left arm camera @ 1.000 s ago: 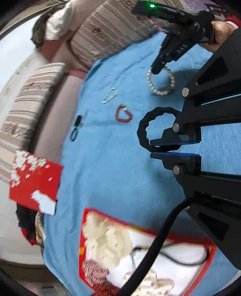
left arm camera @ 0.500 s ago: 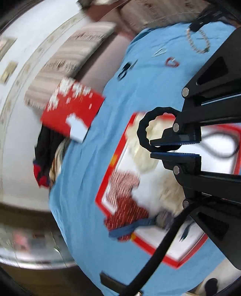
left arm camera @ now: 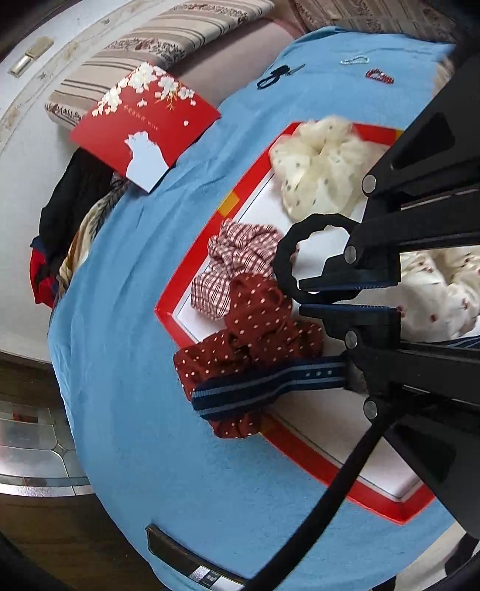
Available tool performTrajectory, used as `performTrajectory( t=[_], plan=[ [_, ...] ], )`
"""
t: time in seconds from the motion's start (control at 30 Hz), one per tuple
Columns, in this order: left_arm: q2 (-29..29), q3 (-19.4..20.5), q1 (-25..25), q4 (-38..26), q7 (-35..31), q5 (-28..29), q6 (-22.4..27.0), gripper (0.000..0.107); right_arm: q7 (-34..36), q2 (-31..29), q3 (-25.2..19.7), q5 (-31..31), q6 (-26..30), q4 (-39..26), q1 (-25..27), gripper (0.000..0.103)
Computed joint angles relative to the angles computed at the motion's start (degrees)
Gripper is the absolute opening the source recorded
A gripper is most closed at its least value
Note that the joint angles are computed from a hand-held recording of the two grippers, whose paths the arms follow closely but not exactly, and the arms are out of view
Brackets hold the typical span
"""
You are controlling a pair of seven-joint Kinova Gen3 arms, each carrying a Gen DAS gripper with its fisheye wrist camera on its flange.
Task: Organize jewelry
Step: 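Carry the black hair tie and pearl bracelet into the red tray and open both tools, then move both empty tools back to the last bracelets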
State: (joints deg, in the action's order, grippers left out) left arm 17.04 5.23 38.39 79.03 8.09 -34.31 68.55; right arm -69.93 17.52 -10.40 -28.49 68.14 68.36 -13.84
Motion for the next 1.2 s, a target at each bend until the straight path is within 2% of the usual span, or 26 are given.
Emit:
performTrajectory(
  t=[0.13,0.33,0.53,0.6,0.67,0.7,0.77,0.83,1.03,1.2],
  plan=[
    [0.5,-0.3,-0.4,-0.1,-0.4,0.1,0.3,0.006,-1.9,4.1,-1.1,-2.6,1.6,0.0,-0.9,0.011],
    [1.6,-0.4,-0.6,-1.5,-2.1,0.6,0.7,0.006,-4.6,4.7,0.4,4.6,-1.4,2.7,-4.1,0.011],
    [1.8,-1.0,0.0,-2.0,-2.2,0.8,0.2,0.007,-4.8,5.1,0.3,9.1,-1.4,2.2,-5.2,0.012],
    [1.8,-1.2,0.8,-2.1,-1.4,-0.1,0.8,0.014,-4.6,4.5,0.2,10.0,-2.2,2.8,-5.6,0.014],
    [1.6,-1.2,1.2,-2.1,-0.7,-0.8,1.0,0.024,-3.9,3.5,0.0,10.3,-3.2,4.0,-5.6,0.029],
    [1.4,-1.2,1.5,-1.9,-0.2,-1.3,1.1,0.027,-3.5,2.9,0.0,10.3,-3.7,4.5,-5.5,0.031],
    [1.1,-1.1,2.1,-1.7,0.8,-2.3,1.3,0.028,-2.4,1.5,0.0,10.0,-4.5,5.5,-4.8,0.032],
    [0.5,-0.9,3.2,-1.1,2.4,-3.9,1.2,0.034,-1.3,0.4,0.1,9.4,-5.1,6.3,-3.9,0.032],
    [1.6,0.2,7.3,-3.6,4.2,-8.5,6.3,0.042,1.9,-4.0,1.4,8.6,-7.0,9.7,-0.9,0.036],
    [3.1,0.2,10.7,-5.7,6.8,-12.0,9.3,0.048,4.2,-7.1,3.3,10.6,-9.1,12.7,1.2,0.036]
  ],
)
